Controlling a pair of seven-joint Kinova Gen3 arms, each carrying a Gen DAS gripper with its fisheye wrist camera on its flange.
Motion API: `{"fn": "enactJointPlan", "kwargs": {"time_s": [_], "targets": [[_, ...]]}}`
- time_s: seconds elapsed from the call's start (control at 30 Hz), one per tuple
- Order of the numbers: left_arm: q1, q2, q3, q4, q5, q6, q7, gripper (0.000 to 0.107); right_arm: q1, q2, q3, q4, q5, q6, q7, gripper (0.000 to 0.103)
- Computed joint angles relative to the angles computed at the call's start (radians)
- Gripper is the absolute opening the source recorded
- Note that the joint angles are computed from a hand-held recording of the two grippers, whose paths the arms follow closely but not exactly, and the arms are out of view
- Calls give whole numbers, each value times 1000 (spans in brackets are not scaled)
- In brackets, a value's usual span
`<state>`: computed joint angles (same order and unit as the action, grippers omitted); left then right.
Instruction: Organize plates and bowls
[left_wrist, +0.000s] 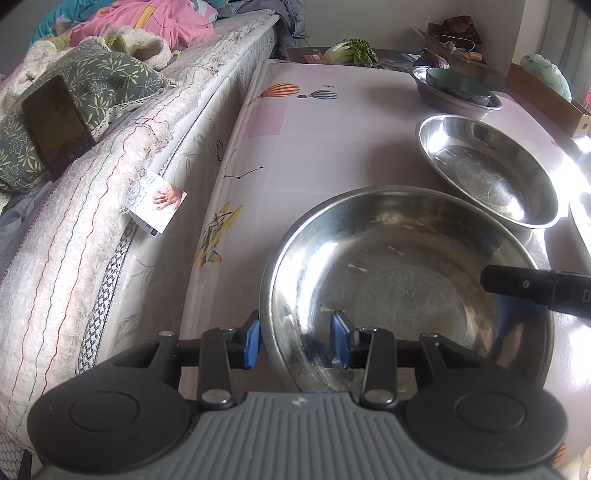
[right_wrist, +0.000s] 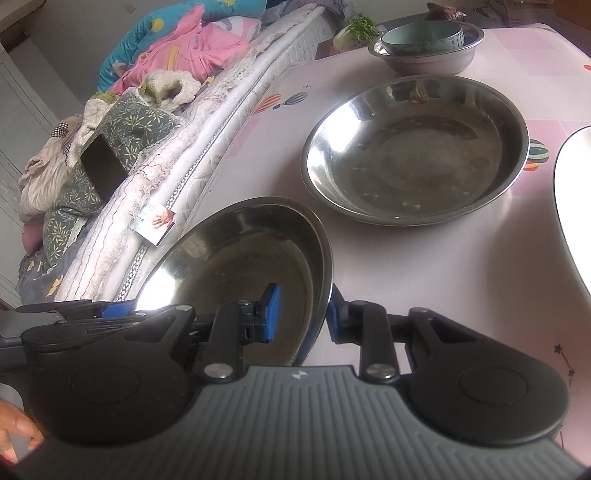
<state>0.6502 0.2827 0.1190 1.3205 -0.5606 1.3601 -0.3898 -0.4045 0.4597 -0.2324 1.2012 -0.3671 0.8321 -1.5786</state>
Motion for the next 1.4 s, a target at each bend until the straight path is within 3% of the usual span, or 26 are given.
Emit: {"fn": "enactJointPlan", "kwargs": {"time_s": [0.6,0.9,1.4], "targets": [[9,-7,5,0,-18,8,7,40,-2,-18,0,16,4,-14,23,25],[-20,-29,11,40,22,-53,-8,40,-9,3,10,2,20,20,0,26],[-36,-8,0,37,33,-71,-39,43,-9,3,5,20,21,-22,3,27]]}}
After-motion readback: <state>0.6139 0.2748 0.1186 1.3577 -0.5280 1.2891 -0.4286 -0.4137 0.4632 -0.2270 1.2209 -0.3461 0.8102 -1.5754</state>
